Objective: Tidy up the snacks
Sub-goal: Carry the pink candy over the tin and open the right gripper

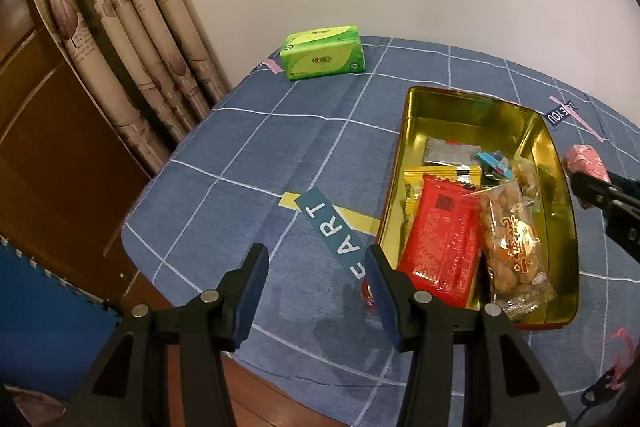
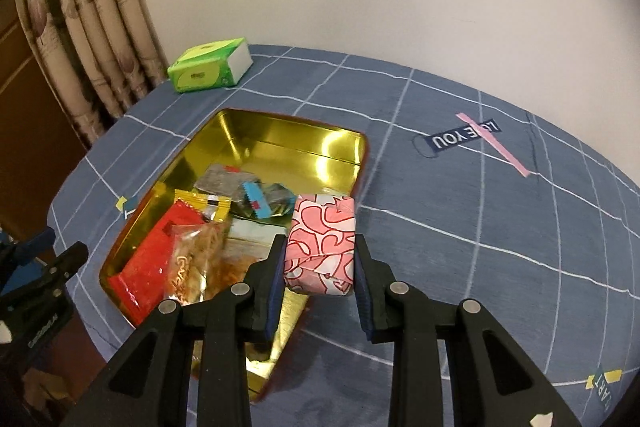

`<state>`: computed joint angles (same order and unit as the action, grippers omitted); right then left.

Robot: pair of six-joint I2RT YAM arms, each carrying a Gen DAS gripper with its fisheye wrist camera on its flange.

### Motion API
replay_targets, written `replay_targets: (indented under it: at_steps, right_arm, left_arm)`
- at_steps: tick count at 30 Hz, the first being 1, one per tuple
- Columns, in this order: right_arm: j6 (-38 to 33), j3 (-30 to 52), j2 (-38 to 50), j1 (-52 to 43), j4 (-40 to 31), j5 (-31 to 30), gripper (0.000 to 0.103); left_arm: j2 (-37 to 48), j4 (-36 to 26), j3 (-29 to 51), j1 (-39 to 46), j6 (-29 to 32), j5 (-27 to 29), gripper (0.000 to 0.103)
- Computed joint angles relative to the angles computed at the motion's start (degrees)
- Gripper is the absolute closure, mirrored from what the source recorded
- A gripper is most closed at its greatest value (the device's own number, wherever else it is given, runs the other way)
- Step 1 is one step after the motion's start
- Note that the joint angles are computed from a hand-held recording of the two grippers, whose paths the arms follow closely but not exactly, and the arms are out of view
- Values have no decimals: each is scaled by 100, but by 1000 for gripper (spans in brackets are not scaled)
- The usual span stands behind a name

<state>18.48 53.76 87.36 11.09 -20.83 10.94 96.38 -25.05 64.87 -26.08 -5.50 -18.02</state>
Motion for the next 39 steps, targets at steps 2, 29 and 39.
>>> replay_targets:
  at_steps: [2,29,39]
  right_arm:
    - [29,135,207,57,-16,75,75]
    - [252,625,1041,383,-132,321,74]
    - [365,433,821,389,-63,339,71]
  left_arm:
    - [18,4,2,4,21,2,52]
    - [146,-72,114,169,5,350,52]
    - [114,-42,44,47,104,370,50]
